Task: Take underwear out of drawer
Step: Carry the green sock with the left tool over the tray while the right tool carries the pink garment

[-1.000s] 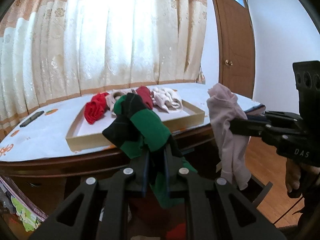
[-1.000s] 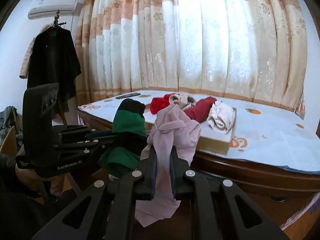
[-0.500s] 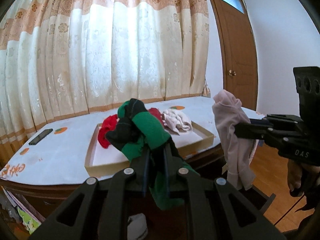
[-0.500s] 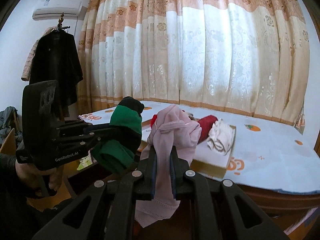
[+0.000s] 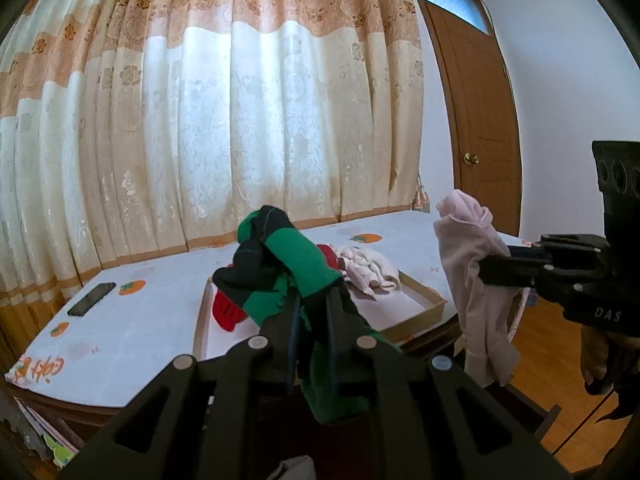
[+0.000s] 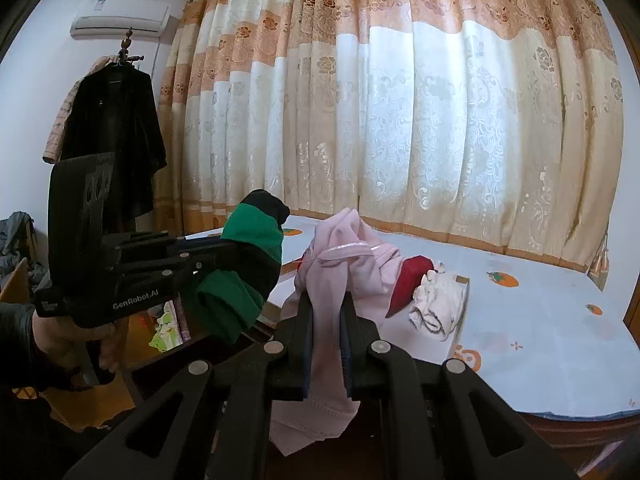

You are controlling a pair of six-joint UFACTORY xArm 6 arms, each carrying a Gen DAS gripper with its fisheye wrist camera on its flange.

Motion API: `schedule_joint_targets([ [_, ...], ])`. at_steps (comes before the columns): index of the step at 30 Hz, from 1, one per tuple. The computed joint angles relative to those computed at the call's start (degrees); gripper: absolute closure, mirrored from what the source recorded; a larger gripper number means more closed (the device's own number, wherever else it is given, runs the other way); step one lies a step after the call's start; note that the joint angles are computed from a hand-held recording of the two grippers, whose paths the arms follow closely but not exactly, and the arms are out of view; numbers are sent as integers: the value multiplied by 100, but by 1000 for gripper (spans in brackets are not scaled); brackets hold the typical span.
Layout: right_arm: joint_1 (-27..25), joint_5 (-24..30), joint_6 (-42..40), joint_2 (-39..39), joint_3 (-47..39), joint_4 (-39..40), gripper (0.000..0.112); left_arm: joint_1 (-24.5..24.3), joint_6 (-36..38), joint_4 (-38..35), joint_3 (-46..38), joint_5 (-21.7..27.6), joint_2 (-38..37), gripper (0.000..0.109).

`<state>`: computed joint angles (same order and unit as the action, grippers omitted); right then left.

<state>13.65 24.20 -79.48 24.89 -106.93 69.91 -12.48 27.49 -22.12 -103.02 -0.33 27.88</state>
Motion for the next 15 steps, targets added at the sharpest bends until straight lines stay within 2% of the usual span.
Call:
schedule_joint_targets([
  [15,-107,240,847,636,-1116,-763,99,197,-594,849,-1003,390,534,100],
])
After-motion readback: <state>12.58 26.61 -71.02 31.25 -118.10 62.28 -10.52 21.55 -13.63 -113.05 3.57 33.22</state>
